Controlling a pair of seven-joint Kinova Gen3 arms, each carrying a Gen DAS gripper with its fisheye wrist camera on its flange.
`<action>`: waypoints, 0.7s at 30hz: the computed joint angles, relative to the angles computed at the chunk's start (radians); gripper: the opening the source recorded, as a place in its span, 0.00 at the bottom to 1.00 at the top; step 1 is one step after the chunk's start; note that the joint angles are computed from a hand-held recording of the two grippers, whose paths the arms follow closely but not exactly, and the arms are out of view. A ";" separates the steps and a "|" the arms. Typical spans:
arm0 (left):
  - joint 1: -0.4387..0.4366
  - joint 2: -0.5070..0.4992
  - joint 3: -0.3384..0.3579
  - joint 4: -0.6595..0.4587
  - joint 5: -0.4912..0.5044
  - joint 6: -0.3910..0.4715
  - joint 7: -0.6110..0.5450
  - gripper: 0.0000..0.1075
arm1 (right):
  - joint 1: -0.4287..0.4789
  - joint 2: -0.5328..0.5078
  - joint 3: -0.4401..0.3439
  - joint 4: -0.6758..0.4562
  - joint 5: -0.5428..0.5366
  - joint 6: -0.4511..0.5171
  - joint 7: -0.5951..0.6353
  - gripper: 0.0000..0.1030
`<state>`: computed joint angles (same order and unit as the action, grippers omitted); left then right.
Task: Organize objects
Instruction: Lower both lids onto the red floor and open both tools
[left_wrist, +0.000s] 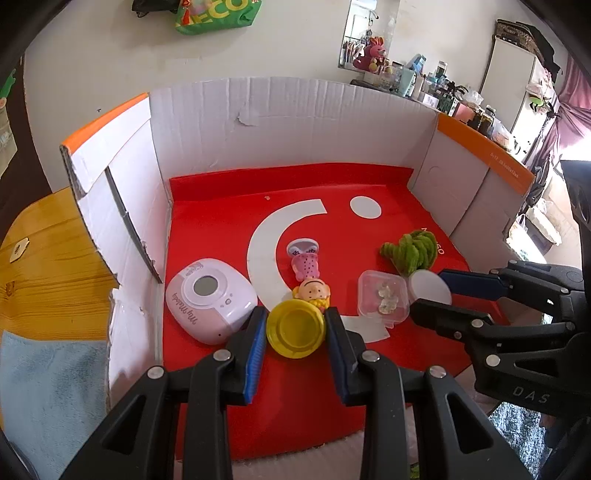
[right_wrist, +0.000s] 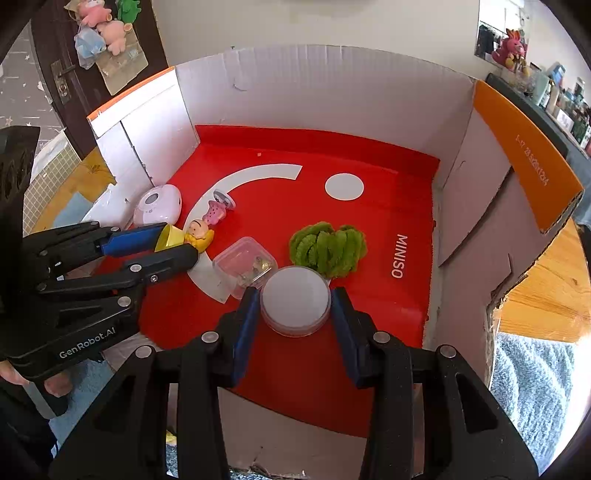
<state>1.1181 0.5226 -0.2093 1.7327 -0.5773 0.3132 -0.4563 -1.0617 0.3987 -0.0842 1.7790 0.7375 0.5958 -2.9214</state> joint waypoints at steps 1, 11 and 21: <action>0.000 0.000 0.000 0.000 0.000 0.000 0.000 0.30 | 0.002 -0.002 0.001 0.003 0.000 -0.007 -0.003 0.37; 0.001 -0.002 0.000 0.001 -0.003 0.000 0.006 0.31 | -0.004 -0.005 0.012 0.019 0.018 -0.032 -0.032 0.38; 0.001 -0.002 0.000 0.002 -0.006 0.000 0.010 0.31 | -0.008 -0.012 0.013 0.028 0.032 -0.049 -0.051 0.53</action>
